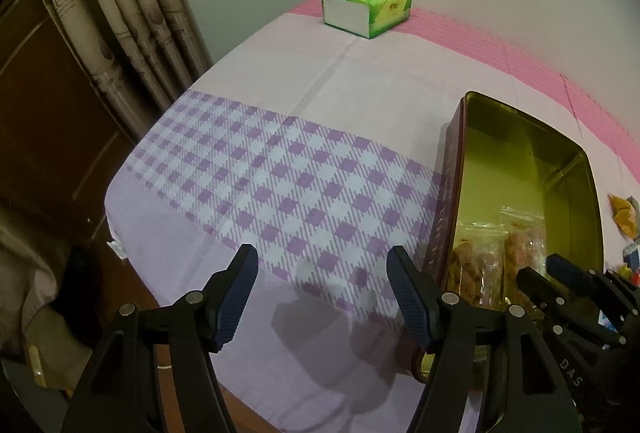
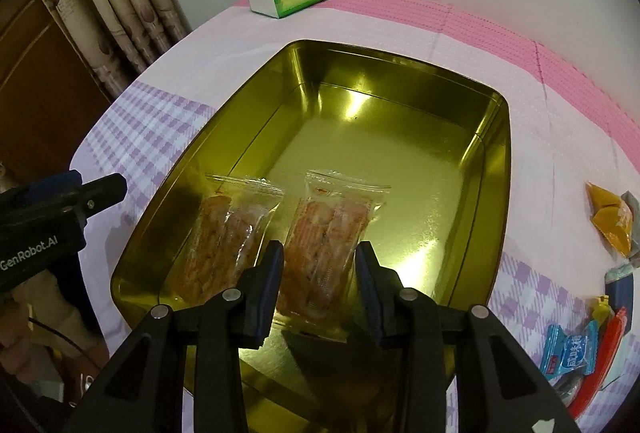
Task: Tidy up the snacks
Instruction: 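Carry the brittle bag in the right tool into the tin and release, then grasp the blue-and-teal pack with the right tool and lift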
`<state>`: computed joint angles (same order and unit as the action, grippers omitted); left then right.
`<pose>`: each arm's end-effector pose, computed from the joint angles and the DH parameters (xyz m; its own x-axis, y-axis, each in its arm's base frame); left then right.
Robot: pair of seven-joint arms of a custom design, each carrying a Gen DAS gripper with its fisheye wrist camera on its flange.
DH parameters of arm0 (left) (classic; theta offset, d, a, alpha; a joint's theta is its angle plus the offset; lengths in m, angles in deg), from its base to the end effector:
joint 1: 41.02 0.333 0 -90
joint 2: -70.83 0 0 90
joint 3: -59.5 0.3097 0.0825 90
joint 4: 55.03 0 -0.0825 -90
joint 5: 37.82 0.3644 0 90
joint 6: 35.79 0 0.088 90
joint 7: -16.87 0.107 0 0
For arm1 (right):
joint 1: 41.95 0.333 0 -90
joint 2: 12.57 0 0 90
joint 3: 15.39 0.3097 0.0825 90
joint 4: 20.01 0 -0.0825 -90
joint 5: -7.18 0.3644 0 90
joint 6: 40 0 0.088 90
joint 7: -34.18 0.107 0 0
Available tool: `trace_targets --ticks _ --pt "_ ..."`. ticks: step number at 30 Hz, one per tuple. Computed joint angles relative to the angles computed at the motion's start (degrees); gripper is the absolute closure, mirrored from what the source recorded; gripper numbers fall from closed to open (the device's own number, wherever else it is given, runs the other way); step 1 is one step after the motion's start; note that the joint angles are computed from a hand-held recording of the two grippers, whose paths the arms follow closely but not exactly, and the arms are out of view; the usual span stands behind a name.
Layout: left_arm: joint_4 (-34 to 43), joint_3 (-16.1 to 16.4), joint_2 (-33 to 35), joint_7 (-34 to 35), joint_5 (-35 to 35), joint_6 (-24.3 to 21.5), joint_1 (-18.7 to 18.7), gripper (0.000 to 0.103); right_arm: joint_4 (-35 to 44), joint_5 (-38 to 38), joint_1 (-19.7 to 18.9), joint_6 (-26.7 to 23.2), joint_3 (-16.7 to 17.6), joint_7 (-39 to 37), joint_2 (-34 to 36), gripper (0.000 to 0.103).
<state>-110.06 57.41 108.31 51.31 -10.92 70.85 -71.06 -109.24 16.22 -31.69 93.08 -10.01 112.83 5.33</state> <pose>0.6445 -0.3520 0.5205 0.3480 -0.9352 -0.0660 -0.8334 -0.2763 -0.4787 0.6486 0.1759 0.5172 0.3883 -0.9170 -0.0910 -0.8357 -0.3088 -0.4542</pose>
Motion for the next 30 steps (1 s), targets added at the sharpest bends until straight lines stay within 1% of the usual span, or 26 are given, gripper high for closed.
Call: trace_targets --ticks 5,9,13,16,19,23,26,30 --pt "0.42 0.04 0.14 0.12 -0.17 -0.36 0.02 0.035 -1.46 1.32 -0.45 1.08 0.22 -1.04 -1.29 0.067" --pt "0.47 0.03 0.14 0.30 -0.21 -0.47 0.07 0.035 -2.75 4.01 -1.25 2.40 0.27 -2.13 -2.93 0.067" --pt "0.92 0.07 0.40 0.43 -0.19 -0.75 -0.04 0.035 -3.99 5.93 -2.13 4.03 -0.49 -2.41 -5.17 0.067" --pt "1.01 0.12 0.43 0.30 -0.17 -0.88 -0.11 0.035 -5.09 6.23 -3.03 5.71 -1.58 -2.48 -6.94 0.064" --pt "0.87 0.05 0.41 0.16 -0.21 -0.60 -0.13 0.035 -6.06 4.61 -4.10 7.17 -3.22 -1.85 -8.49 0.063" --pt "0.85 0.01 0.24 1.12 0.06 0.20 -0.16 0.035 -6.33 1.53 -6.37 7.86 -5.60 0.13 -9.31 0.062" --pt "1.17 -0.10 0.37 2.03 0.20 0.86 -0.32 0.035 -7.52 -2.73 -8.03 8.28 -7.37 2.07 -10.02 0.062" --pt "3.15 0.18 1.51 3.27 0.51 0.07 -0.93 0.034 -9.37 -7.39 -10.37 8.00 -9.09 4.02 -10.70 0.062"
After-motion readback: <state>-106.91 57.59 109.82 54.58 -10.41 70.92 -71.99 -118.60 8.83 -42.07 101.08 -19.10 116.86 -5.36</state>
